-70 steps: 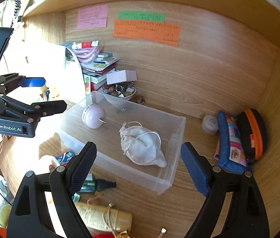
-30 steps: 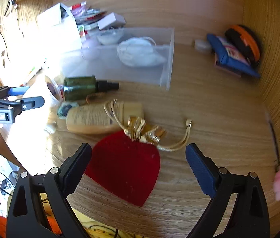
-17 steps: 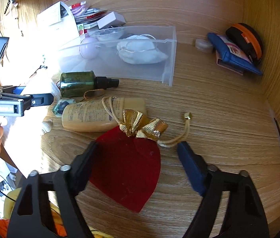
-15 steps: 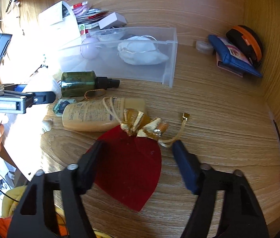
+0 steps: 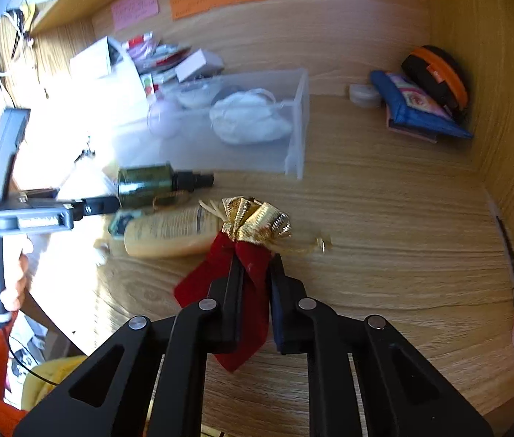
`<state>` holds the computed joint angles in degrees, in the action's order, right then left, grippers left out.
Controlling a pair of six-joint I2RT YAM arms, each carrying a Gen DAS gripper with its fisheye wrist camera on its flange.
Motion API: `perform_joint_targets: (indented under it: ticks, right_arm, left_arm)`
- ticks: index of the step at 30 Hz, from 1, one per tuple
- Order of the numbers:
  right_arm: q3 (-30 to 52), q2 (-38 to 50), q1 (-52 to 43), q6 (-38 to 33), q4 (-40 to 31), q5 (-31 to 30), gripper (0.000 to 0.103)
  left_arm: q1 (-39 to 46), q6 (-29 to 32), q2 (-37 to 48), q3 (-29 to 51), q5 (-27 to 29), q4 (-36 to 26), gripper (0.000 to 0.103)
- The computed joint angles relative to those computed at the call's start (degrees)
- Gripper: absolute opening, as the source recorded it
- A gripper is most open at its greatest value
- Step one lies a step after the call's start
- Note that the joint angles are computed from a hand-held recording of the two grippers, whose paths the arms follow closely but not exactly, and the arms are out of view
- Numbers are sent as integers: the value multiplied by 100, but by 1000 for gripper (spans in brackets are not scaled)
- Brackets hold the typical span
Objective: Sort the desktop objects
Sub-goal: 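Grasp the white purple-labelled tub with left tool while right tool grasps red velvet pouch, then lower the tub into the clear box with left tool while right tool releases the red pouch there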
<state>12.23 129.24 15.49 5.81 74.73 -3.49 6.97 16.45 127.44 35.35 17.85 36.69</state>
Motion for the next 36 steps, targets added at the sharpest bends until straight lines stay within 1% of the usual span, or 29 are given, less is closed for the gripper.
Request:
perform_joint_targets:
  ticks: [4, 5, 8, 13, 16, 21, 28, 33, 36]
  right_arm:
    - [-247, -376, -85, 42, 78, -43, 11]
    - [-282, -535, -116, 30, -2, -49, 11]
    - [-374, -958, -183, -27, -247, -83, 11]
    - [-446, -1523, -333, -150, -525, -187, 11]
    - [-443, -1843, -335, -203, -738, -196, 11]
    - [-339, -2288, -339, -258, -1088, -206, 11]
    - [-20, -2907, -410, -327, -1751, -343, 11]
    - [324, -3401, -405, -406, -2288, -412, 11]
    - [579, -3486, -363, -468, -2508, -412, 11]
  left_arm:
    - [105, 5, -60, -64, 51, 39, 61]
    - [162, 13, -109, -92, 91, 40, 58]
    - [329, 20, -279, -179, 239, 26, 58]
    - [533, 136, -523, -370, 279, 172, 58]
    - [648, 142, -633, -392, 362, 104, 58]
    - [804, 150, -893, -536, 504, 114, 58]
    - [993, 167, -1601, -753, 738, 15, 58]
    - [991, 118, -2100, -701, 794, -242, 58]
    - [992, 102, -2325, -551, 894, -488, 58]
